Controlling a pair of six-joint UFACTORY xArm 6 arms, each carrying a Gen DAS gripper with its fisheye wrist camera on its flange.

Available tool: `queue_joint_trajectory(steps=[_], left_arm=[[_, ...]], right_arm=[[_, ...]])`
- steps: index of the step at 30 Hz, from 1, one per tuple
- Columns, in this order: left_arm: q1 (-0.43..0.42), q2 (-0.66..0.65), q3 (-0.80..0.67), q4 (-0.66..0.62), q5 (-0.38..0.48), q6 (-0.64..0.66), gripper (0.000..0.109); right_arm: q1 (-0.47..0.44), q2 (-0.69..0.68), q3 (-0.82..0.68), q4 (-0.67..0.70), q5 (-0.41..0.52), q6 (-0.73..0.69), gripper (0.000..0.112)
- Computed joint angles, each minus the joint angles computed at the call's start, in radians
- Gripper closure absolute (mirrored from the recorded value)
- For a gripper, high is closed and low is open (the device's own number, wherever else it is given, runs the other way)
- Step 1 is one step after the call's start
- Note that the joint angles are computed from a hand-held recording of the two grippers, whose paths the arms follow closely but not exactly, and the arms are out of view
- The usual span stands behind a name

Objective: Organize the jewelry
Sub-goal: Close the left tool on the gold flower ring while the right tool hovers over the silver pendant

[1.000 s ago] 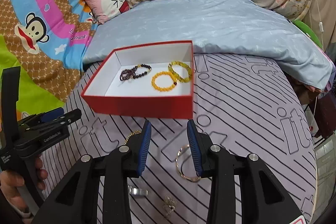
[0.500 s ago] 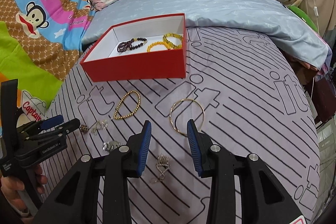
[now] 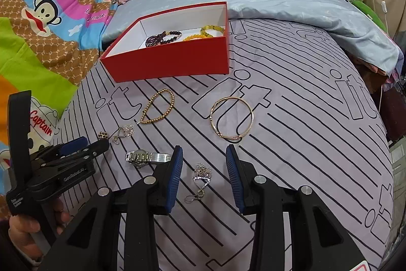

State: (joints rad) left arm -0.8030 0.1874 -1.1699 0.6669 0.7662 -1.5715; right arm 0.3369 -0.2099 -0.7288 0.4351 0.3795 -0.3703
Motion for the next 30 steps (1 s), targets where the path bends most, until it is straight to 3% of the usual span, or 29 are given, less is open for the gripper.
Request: queue_joint_trajectory(steps=[25, 30], left_arm=[[0.009, 0.021, -0.021, 0.013, 0.034, 0.004, 0.057], [0.01, 0.014, -0.013, 0.02, 0.036, -0.005, 0.069]], right_arm=[[0.029, 0.017, -0.017, 0.041, 0.019, -0.05, 0.077], [0.034, 0.023, -0.02, 0.05, 0.024, -0.057, 0.077]])
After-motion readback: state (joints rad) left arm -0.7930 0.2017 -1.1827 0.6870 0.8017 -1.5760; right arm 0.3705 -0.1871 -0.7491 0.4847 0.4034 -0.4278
